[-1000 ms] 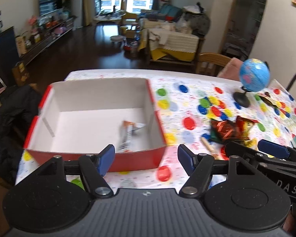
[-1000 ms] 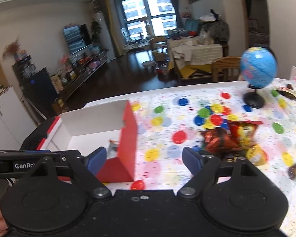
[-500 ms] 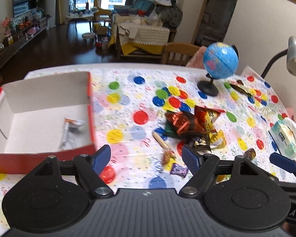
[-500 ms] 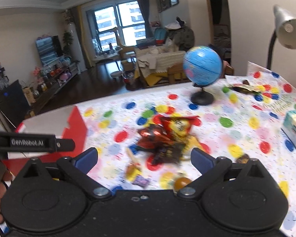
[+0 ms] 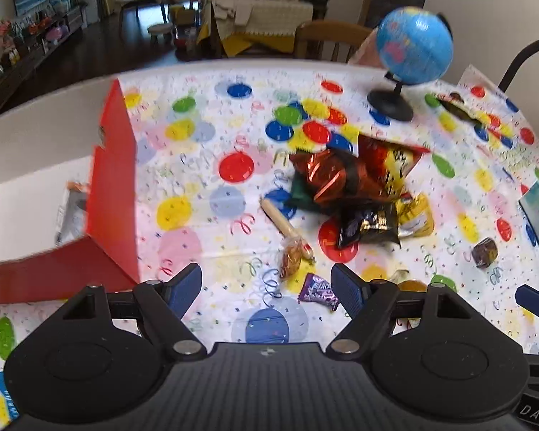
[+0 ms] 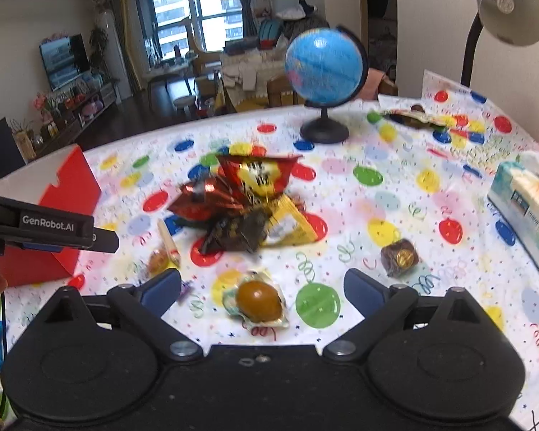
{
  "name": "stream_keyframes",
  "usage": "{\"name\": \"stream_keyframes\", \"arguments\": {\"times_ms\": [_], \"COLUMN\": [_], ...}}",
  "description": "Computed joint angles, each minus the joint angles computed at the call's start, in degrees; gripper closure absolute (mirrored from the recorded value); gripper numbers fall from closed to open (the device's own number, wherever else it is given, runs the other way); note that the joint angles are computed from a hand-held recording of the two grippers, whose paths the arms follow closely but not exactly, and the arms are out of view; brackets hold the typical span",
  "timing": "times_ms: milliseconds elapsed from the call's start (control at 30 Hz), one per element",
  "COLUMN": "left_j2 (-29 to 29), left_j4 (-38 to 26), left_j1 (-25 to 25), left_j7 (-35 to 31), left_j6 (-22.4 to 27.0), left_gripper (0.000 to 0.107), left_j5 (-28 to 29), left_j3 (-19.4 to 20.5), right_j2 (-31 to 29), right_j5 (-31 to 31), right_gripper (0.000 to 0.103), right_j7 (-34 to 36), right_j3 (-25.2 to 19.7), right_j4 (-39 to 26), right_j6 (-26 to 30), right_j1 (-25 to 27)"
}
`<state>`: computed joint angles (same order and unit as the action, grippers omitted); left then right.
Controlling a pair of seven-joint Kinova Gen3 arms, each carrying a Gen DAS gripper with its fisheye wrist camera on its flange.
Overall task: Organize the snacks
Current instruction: 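Grasp the small wrapped snack with the left gripper while the right grasps the orange candy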
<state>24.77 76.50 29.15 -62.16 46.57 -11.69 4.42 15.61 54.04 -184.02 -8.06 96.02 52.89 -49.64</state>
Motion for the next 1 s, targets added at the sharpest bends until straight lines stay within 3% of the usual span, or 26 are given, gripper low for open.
{"name": "stream_keyframes", "arguments": {"times_ms": [467, 667, 733, 867, 1000], "left_j2": [9.58, 11.23, 11.62, 11.78, 11.81], "left_j4": [-8.86, -10.0, -10.29, -9.94, -9.84], "left_j1": [2.17, 1.62, 0.98, 0.42, 0.49], "left_j7": [0.78, -0.48, -1.15, -2.11, -3.62], "left_j6": [5.66, 5.55, 5.6, 4.64, 3.66], "left_gripper": [0.029, 0.03, 0.038, 0.041, 0.056], "left_j5": [-1.73, -0.61, 0.29, 1.36, 1.51], "left_j3": [-1.97, -1.77, -1.41, -1.27, -1.16], "right_j2": [4.38, 5.93, 6.32, 6.84, 7.18], "right_j5": [-9.4, -13.21, -14.12, -14.87, -14.69], "right_gripper": [0.026, 0.032, 0.034, 0.038, 0.049], "right_j7": [12.06, 16.09, 16.86, 17.69, 17.75], "right_j3": [2.69, 4.63, 5.25, 6.38, 7.15], "right_j4": [-0.37, -1.04, -1.3, -1.75, -2.16], "right_j6": [-9.8, -12.6, -13.13, -13.41, -13.28], "right_j1": [5.3, 5.73, 5.64, 4.97, 4.21]}}
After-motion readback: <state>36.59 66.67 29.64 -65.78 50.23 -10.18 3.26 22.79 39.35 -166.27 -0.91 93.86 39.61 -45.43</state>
